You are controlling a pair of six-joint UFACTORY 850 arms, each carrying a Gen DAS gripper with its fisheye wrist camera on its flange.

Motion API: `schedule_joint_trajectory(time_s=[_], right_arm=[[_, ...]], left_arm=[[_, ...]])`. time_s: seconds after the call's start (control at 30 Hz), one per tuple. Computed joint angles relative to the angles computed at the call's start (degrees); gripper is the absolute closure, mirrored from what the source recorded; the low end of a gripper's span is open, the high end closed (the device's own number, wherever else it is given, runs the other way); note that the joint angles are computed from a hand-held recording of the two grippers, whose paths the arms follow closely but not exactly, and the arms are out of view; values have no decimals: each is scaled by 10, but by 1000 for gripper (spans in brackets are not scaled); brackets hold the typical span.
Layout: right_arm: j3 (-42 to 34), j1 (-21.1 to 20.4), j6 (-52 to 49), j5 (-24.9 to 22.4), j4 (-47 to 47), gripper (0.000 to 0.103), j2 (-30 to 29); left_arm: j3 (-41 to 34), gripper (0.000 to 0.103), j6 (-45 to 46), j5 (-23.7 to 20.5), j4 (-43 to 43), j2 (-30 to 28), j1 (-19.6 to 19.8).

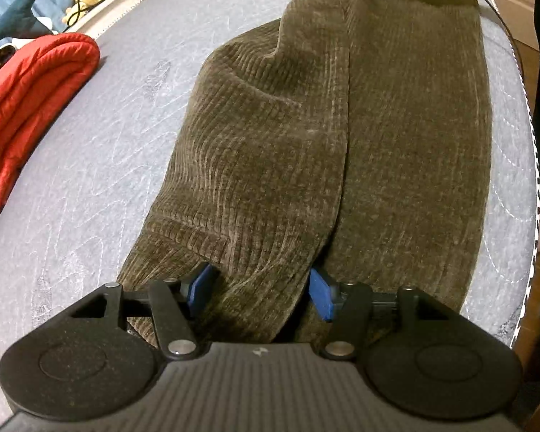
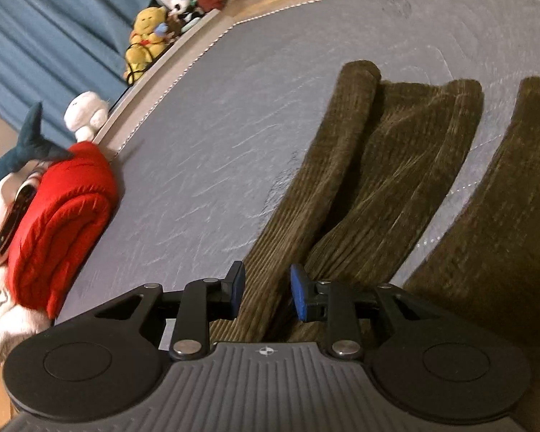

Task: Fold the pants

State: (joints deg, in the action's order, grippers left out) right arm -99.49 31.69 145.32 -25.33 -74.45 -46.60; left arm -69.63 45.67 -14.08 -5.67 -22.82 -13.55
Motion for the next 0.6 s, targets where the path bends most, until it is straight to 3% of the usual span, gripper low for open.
schedule_joint_trajectory(time_s=[0.1, 0.23, 0.4, 0.53, 0.6], right_arm=[[5, -12, 59, 16, -44, 72, -6], [-6, -23, 68, 29, -40, 72, -21], [-26, -29, 23, 24, 16, 72, -38], [-58, -26, -25, 8, 40, 65, -54], [-82, -25, -76, -8, 74, 72, -67]], left_arm=[[3, 49, 10, 6, -9, 2, 2], [4, 72, 32, 11, -39, 6, 6], [-5, 75, 22, 4, -57, 6, 10], [-4, 70, -9, 3, -13, 4, 4], [-7, 74, -5, 3, -18, 3, 5]])
